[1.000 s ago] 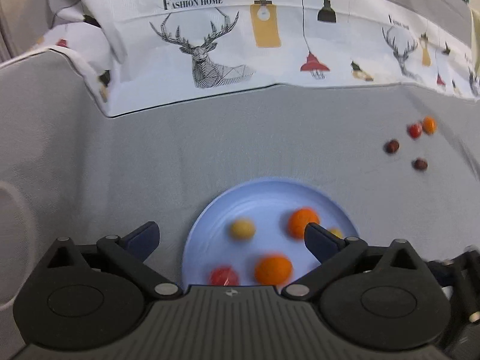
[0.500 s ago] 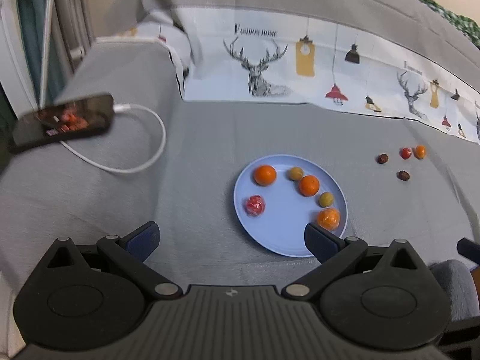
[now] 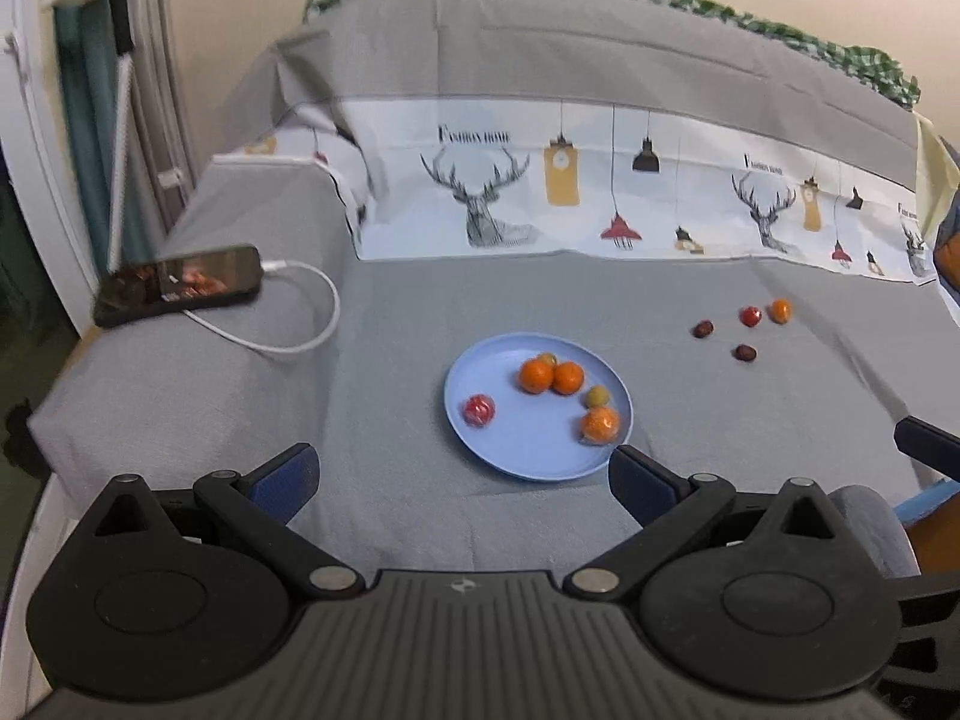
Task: Organize fruits
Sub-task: 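Move both tools back toward the remaining fruits on the table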
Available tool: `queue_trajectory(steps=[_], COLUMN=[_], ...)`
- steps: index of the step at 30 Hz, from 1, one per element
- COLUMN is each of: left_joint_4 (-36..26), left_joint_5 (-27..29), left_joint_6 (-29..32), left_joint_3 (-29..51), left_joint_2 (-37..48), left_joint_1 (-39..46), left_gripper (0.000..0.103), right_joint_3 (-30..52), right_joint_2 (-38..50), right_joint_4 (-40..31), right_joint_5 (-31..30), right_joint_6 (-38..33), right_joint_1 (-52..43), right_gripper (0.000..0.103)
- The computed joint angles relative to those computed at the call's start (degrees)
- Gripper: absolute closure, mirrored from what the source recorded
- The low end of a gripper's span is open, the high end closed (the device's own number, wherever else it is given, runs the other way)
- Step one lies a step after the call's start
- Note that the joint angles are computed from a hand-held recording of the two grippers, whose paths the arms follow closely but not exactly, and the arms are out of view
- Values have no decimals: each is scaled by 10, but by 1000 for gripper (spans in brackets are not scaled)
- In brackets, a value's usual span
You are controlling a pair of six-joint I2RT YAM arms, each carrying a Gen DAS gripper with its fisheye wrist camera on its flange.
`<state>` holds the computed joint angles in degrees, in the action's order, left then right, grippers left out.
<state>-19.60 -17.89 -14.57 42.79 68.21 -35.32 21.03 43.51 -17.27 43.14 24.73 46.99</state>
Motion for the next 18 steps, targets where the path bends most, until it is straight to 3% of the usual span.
queue_trajectory(steps=[7,18], left_joint_4=[-33,-35], left_joint_5=[-19,-28], left_joint_6=[-18,-14], left_joint_3=[-8,5], left_joint_2=[-35,-18], left_joint_1=[-23,-40], left_gripper=[0,0], right_joint_3=[2,0], right_joint_2=[-40,-60], right_joint_4=[-52,-75], right_joint_5=[66,87], right_joint_6=[39,61], right_joint_1=[69,81], right_gripper=[1,1])
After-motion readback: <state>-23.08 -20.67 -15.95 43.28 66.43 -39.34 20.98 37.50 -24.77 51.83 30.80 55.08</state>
